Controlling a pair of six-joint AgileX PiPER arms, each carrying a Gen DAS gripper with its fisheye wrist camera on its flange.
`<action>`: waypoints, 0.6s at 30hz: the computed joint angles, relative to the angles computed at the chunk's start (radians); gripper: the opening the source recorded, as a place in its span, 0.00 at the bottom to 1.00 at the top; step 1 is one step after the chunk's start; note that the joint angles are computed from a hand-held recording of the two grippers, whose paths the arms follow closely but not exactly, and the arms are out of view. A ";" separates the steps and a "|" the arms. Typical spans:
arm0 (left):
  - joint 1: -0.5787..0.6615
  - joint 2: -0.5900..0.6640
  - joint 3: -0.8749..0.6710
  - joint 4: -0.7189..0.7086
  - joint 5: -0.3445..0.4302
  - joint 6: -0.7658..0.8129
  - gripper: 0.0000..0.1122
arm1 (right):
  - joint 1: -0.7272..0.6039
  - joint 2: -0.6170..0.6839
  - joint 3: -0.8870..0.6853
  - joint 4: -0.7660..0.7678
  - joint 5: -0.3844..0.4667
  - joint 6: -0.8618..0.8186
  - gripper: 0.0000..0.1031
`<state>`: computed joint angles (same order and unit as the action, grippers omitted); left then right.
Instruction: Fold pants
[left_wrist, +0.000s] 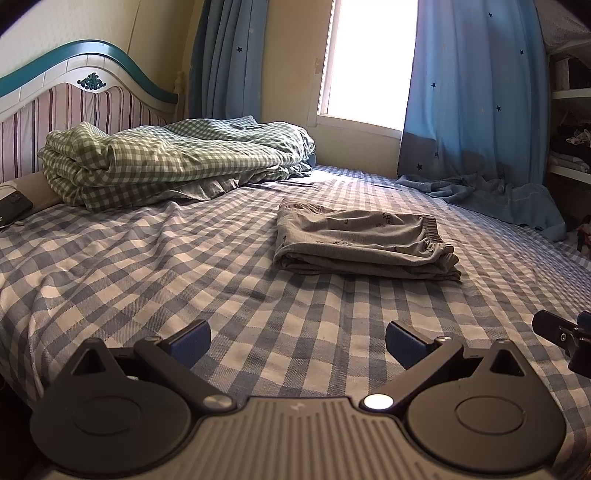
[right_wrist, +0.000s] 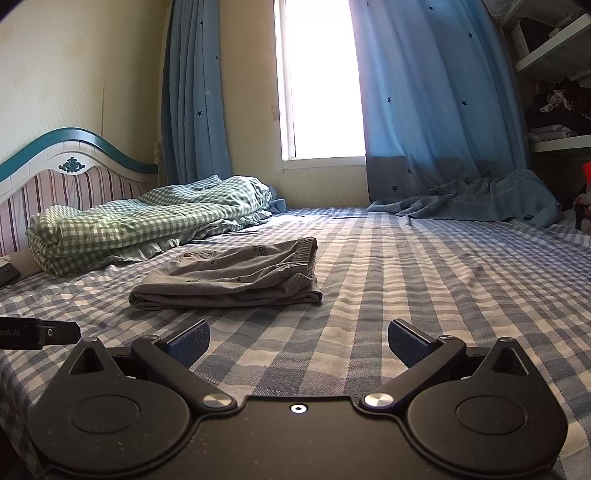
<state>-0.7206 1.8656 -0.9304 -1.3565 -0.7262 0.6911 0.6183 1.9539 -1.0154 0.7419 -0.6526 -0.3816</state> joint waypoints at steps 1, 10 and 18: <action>-0.001 0.000 0.000 -0.001 -0.001 0.002 0.91 | 0.000 0.000 -0.001 0.001 0.001 -0.001 0.99; 0.002 0.001 -0.001 -0.001 -0.001 0.001 0.91 | -0.001 0.001 -0.002 0.001 0.002 -0.002 0.99; 0.005 -0.001 0.001 0.005 0.003 -0.004 0.91 | 0.000 0.000 -0.002 0.002 0.002 -0.003 0.99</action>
